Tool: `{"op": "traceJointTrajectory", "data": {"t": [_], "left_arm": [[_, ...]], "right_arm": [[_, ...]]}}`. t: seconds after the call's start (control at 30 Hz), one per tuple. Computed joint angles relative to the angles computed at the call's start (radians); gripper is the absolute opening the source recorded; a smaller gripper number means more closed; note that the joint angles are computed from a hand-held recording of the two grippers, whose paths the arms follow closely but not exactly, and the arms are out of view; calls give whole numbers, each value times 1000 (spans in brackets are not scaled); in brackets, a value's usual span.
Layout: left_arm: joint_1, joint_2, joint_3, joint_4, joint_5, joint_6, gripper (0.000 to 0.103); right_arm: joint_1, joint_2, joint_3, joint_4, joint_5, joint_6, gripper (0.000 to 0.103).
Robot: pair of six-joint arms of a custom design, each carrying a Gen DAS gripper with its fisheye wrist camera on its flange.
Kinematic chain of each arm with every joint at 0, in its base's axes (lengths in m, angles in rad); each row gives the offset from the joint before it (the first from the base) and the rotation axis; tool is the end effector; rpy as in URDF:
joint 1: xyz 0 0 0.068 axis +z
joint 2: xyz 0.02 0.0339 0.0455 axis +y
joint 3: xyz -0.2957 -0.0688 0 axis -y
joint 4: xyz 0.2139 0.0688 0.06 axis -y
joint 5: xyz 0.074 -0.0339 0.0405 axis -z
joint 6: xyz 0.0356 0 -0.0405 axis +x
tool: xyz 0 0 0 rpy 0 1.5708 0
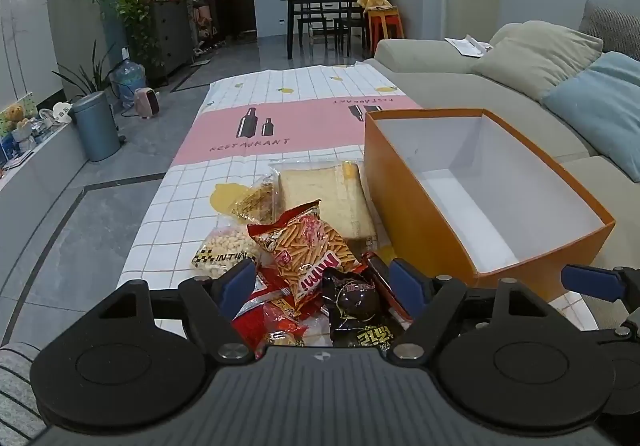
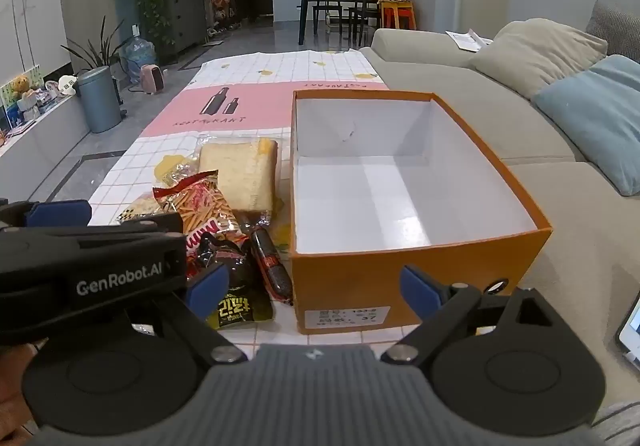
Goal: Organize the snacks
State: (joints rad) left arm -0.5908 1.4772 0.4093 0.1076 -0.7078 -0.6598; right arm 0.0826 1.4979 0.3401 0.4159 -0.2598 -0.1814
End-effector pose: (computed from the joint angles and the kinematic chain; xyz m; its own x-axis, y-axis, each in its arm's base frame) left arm 0.1839 -0.0955 0.1666 -0.6073 -0.1534 -0.7795 -0.3273 0.9424 0.0695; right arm 0.2177 0.0272 0.1633 -0.6139 -0.2258 -0.7564 -0.3855 0.9219 0.0377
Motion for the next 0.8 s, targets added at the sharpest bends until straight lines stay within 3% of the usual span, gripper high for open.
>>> {"op": "traceJointTrajectory", "data": {"t": [0.5, 0.53, 0.8], "left_arm": [[17, 31, 1, 11, 20, -4, 90], [17, 29, -1, 12, 22, -4, 90], [15, 26, -8, 13, 21, -2, 90]], "right_arm": [[-45, -13, 32, -74, -23, -42, 88], [1, -1, 21, -44, 21, -25, 88], [-2, -9, 6, -28, 21, -37, 88]]}}
